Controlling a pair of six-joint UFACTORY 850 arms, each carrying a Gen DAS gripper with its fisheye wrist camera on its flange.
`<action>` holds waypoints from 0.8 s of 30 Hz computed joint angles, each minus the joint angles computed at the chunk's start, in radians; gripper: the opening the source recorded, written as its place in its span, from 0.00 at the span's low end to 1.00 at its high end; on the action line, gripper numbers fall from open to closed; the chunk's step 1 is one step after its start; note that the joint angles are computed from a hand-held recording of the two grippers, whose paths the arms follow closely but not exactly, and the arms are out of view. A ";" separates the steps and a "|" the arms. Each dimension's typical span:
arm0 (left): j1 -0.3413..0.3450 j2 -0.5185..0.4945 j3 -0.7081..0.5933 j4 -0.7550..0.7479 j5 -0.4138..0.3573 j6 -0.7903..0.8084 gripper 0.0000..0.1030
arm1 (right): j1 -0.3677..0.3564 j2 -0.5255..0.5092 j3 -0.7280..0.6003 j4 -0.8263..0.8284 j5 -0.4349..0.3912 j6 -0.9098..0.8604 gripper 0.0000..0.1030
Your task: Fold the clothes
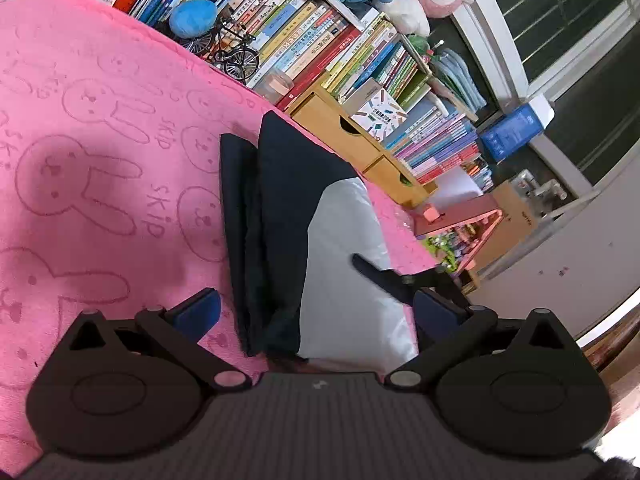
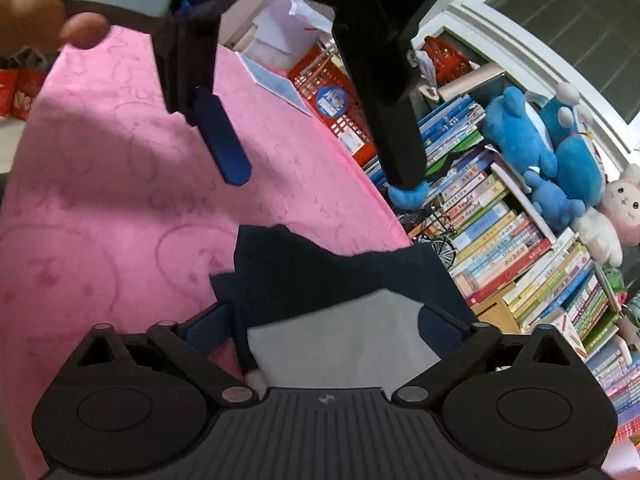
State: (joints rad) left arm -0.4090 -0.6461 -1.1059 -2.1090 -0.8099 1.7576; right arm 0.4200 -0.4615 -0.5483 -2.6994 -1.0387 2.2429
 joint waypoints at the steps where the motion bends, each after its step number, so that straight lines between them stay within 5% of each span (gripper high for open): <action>1: 0.007 -0.009 -0.006 0.011 -0.017 -0.019 1.00 | 0.003 -0.003 -0.005 0.011 -0.003 0.001 0.70; 4: 0.026 -0.039 -0.028 0.041 -0.066 -0.079 1.00 | -0.004 0.007 0.012 -0.001 -0.028 0.070 0.53; 8: 0.037 -0.117 -0.093 0.085 -0.148 -0.199 1.00 | 0.013 0.031 0.056 0.053 -0.145 0.111 0.48; 11: 0.038 -0.186 -0.155 0.123 -0.234 -0.303 1.00 | -0.009 0.082 0.083 0.025 -0.114 0.160 0.48; 14: 0.030 -0.203 -0.174 0.128 -0.262 -0.308 1.00 | -0.038 0.124 0.104 -0.041 -0.039 0.204 0.56; 16: 0.028 -0.200 -0.175 0.137 -0.266 -0.308 1.00 | -0.036 0.125 0.112 -0.060 -0.013 0.195 0.73; 21: 0.030 -0.150 -0.122 0.119 -0.234 -0.257 1.00 | 0.014 0.059 0.093 0.000 -0.031 0.099 0.75; 24: 0.024 -0.065 -0.035 0.038 -0.139 -0.113 1.00 | 0.015 0.062 0.100 0.003 -0.036 0.087 0.76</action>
